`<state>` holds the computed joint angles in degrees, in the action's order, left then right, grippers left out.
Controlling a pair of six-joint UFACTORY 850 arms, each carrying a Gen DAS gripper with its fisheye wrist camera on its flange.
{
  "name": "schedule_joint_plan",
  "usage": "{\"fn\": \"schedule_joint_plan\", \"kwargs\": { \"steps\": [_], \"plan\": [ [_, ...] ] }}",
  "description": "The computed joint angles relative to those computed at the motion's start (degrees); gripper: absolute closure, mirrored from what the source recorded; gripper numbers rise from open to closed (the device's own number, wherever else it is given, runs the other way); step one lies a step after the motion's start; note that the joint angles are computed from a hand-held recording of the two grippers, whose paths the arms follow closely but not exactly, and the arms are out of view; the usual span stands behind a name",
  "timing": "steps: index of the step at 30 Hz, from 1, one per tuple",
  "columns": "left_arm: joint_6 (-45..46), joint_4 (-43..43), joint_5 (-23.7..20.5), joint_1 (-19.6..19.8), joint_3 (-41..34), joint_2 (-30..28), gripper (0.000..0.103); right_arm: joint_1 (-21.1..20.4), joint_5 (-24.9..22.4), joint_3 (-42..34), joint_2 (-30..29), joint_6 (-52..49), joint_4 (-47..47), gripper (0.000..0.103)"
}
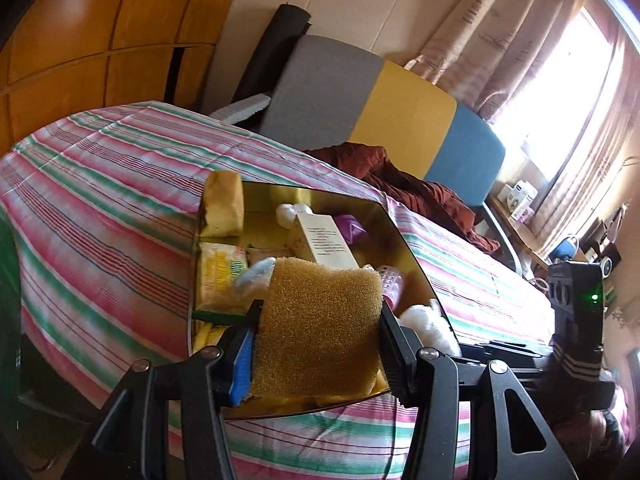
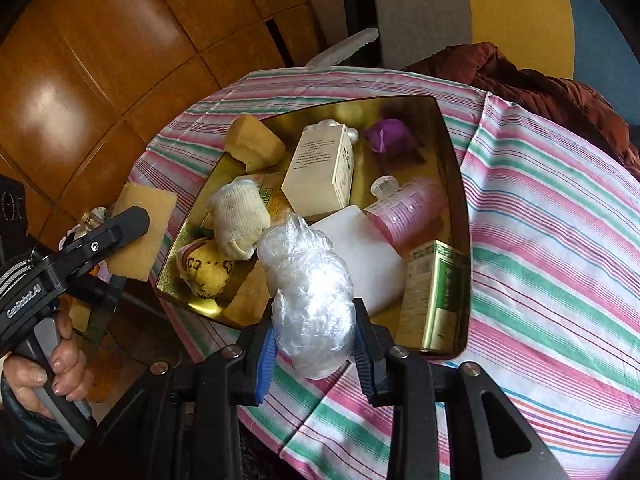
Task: Organize objects
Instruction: 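Lower sponge and plastic bundle into the gold tray and open both grippers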
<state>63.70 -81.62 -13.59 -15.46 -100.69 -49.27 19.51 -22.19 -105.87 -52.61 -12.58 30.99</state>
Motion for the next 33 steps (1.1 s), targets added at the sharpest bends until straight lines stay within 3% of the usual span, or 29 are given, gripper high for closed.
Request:
{"fn": "schedule_joint_plan", "kwargs": {
  "steps": [22, 29, 33],
  "plan": [
    [-19.2, 21.4, -4.1, -1.4, -9.6, -6.5, 0.049, -1.6, 0.9, -4.0, -3.0, -0.6, 3.1, 0.07],
    [-24.2, 28.2, -7.2, -2.2, -15.7, -10.7, 0.049, -2.7, -1.7, -12.5, -7.4, 5.3, -0.2, 0.07],
    [-31.0, 35.2, -9.2, -2.6, -20.9, -14.1, 0.049, -3.1, -3.4, -20.0, -11.6, 12.2, -4.6, 0.06]
  ]
}}
